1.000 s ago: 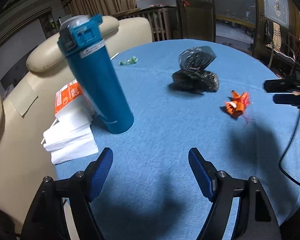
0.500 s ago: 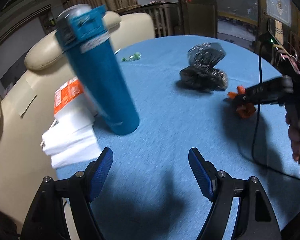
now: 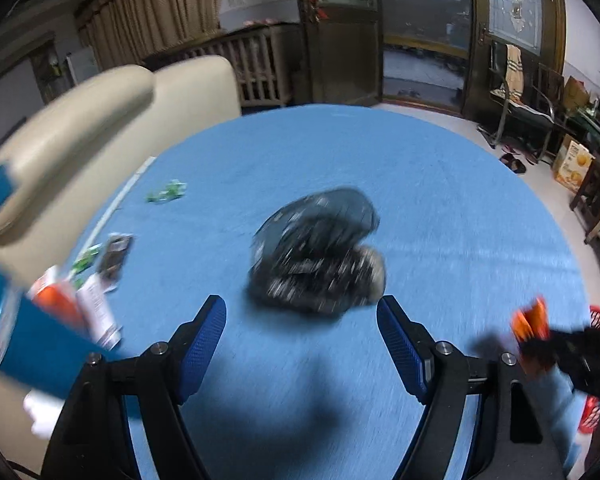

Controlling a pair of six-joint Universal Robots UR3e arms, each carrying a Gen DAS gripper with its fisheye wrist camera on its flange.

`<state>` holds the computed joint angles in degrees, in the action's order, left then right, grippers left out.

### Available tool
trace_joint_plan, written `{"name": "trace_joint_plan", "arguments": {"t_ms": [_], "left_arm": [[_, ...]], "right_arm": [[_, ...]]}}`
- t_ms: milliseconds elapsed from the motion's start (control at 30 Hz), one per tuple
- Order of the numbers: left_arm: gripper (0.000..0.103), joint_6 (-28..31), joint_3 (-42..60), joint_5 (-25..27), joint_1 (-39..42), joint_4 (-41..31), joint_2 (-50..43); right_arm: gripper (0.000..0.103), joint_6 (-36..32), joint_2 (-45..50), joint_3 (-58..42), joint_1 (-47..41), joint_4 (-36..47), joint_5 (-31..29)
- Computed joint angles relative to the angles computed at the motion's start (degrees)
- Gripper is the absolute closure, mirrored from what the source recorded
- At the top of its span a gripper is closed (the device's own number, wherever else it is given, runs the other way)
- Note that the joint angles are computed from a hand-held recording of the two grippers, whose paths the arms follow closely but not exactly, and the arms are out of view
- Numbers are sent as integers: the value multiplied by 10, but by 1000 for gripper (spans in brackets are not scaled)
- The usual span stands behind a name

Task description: Collect trash

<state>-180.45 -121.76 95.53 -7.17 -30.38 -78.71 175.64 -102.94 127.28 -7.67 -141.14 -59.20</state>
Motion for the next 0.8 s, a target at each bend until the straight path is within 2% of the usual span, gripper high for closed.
{"name": "trace_joint_plan", "arguments": {"t_ms": [133, 233, 333, 367, 400, 533, 600, 667, 700, 800], "left_arm": [[25, 7, 77, -64, 44, -14, -84], [24, 10, 139, -120, 73, -59, -142], [24, 14, 185, -155, 81, -94, -200], [24, 16, 197, -156, 78, -105, -219], [24, 13, 202, -135, 65, -100, -235], [24, 9, 160, -89, 26, -28, -230], [49, 4, 143, -71, 13, -8, -222], [65, 2, 136, -48, -4, -7, -214], [67, -2, 131, -43, -9, -7, -206], [82, -18, 107, -43, -21, -20, -168]], "right_arm": [[74, -53, -63, 44, -78, 61, 50], [74, -87, -94, 58, -115, 107, 75], [74, -114, -114, 66, -142, 142, 95], [74, -115, -114, 69, -143, 140, 98], [74, -118, -116, 72, -145, 141, 100], [74, -134, -139, 77, -161, 168, 108], [74, -151, -166, 79, -179, 196, 114], [74, -165, -195, 79, -196, 232, 123], [74, -171, -212, 79, -204, 251, 126], [74, -211, -281, 75, -238, 336, 138]]}}
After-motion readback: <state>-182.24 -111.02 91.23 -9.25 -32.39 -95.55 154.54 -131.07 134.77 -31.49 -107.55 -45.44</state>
